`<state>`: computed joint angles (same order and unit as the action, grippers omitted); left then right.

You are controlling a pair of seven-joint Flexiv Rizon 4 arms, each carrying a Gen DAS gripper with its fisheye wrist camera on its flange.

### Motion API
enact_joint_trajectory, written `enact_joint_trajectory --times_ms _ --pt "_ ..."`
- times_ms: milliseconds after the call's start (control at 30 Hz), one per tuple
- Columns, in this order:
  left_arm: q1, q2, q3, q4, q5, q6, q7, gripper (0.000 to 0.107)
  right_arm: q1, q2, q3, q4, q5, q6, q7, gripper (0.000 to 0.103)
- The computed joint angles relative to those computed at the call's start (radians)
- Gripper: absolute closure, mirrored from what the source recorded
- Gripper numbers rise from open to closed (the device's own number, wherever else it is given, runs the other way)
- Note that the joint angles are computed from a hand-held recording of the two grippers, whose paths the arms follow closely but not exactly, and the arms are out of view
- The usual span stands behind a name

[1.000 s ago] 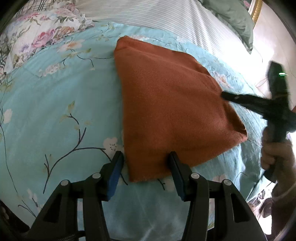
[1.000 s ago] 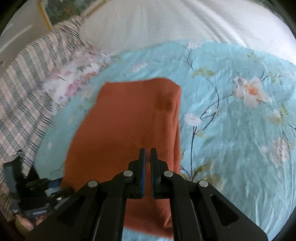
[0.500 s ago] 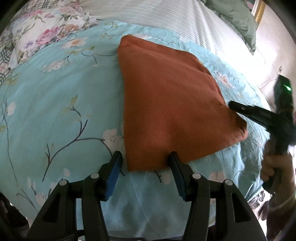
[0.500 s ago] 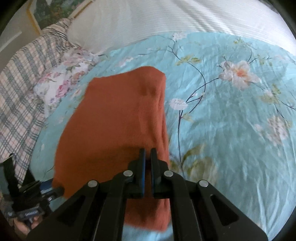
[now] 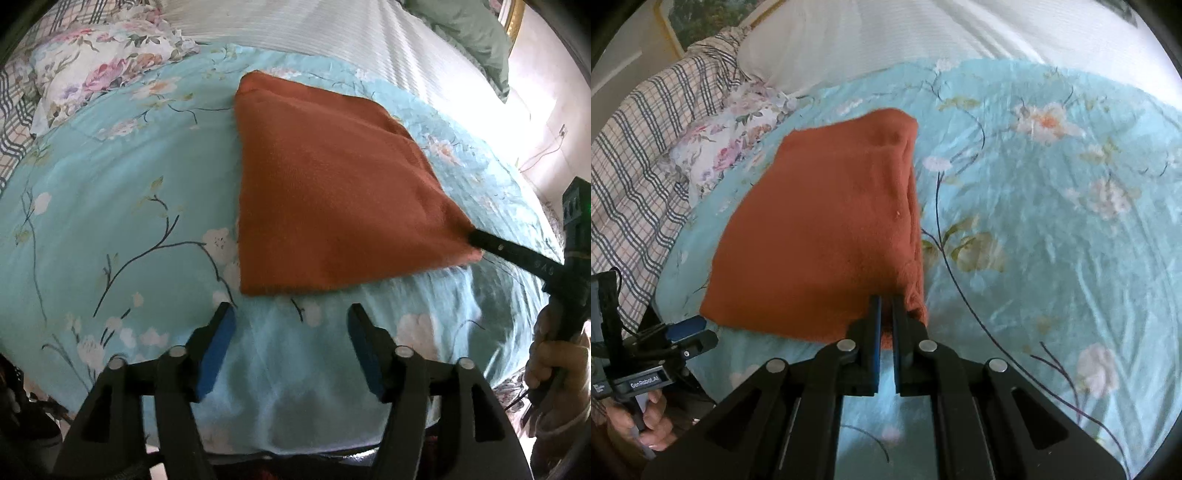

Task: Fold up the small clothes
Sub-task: 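Open the right gripper and lift both tools away from the sweater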

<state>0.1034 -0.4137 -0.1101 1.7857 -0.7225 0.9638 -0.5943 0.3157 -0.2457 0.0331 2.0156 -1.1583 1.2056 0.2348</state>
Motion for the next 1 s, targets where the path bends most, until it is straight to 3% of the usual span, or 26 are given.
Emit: enact_joint_trajectory --times_ms 133,200,233,267,300,367,467,600,733,833,900,1000 --pt "-0.003 0.033 0.000 0.049 -0.031 0.065 0.031 0.029 0.003 0.035 0.004 0.016 -0.070 -0.012 0.065 0.096" --pt "-0.009 0.044 0.004 0.068 -0.031 0.102 0.040 0.026 0.002 0.043 0.017 0.019 -0.083 -0.020 0.078 0.091" --pt "-0.011 0.048 0.007 0.074 -0.027 0.114 0.040 0.025 0.002 0.045 0.022 0.021 -0.088 -0.023 0.080 0.071" --pt "-0.014 0.052 0.012 0.080 -0.017 0.125 0.035 0.025 0.003 0.048 0.025 0.024 -0.104 -0.024 0.093 0.041" --pt "-0.020 0.054 0.026 0.080 0.012 0.123 0.013 0.025 0.006 0.053 0.027 0.029 -0.136 -0.028 0.123 0.023" --pt "-0.026 0.062 0.051 0.088 0.065 0.119 -0.033 0.025 0.009 0.066 0.032 0.040 -0.212 -0.050 0.190 0.022" --pt "-0.023 0.090 0.051 0.133 0.077 0.149 -0.053 0.025 0.011 0.075 0.062 0.052 -0.195 -0.074 0.178 0.022" --pt "-0.011 0.171 -0.010 0.271 -0.104 0.274 0.085 0.025 0.022 0.083 0.082 0.068 -0.182 -0.093 0.177 0.022" --pt "-0.046 0.186 0.020 0.284 -0.068 0.324 0.100 0.025 0.025 0.083 0.087 0.083 -0.168 -0.081 0.192 0.022" --pt "-0.058 0.181 -0.007 0.295 -0.103 0.463 0.151 0.025 0.023 0.086 0.088 0.092 -0.158 -0.061 0.199 0.022" --pt "-0.050 0.172 -0.023 0.276 -0.112 0.478 0.165 0.024 0.040 0.088 0.099 0.086 -0.135 -0.102 0.156 0.022" --pt "-0.044 0.151 -0.016 0.218 -0.077 0.426 0.141 0.024 0.075 0.080 0.120 0.050 -0.045 -0.193 -0.011 0.022"
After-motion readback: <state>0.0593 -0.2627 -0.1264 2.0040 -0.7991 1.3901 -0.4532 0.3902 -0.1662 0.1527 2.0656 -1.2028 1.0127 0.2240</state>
